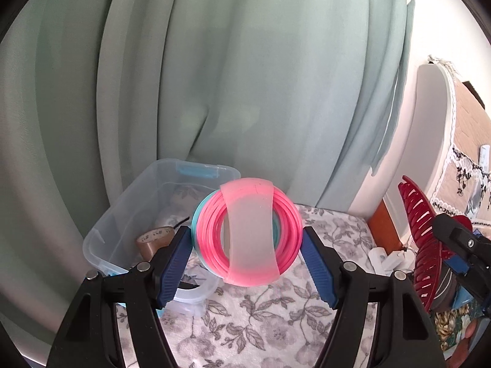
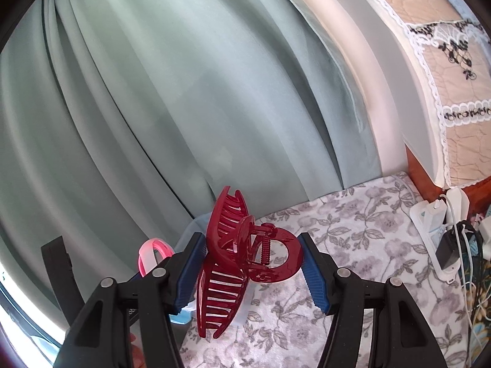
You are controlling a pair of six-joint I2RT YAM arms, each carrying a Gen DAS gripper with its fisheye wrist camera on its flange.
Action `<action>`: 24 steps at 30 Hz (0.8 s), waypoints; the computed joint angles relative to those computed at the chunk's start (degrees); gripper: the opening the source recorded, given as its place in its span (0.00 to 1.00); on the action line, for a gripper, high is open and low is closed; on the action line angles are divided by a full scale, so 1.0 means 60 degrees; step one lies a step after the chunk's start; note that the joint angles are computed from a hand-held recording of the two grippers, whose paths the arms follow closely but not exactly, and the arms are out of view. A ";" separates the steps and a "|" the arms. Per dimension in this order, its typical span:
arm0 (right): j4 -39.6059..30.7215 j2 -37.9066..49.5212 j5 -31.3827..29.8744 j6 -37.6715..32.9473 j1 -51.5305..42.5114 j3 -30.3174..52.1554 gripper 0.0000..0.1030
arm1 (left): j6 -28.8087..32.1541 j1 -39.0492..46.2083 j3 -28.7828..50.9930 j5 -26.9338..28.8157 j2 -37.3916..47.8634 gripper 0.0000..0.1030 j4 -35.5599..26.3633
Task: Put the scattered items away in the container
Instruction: 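Lift the hair ties and red claw clip and carry them over the clear box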
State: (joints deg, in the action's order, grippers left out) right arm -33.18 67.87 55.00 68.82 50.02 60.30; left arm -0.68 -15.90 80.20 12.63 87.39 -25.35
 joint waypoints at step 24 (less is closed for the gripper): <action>0.0316 0.2815 -0.1117 -0.1899 -0.0574 0.2852 0.63 | -0.0288 0.2245 0.1600 0.1701 0.1026 0.71 -0.0688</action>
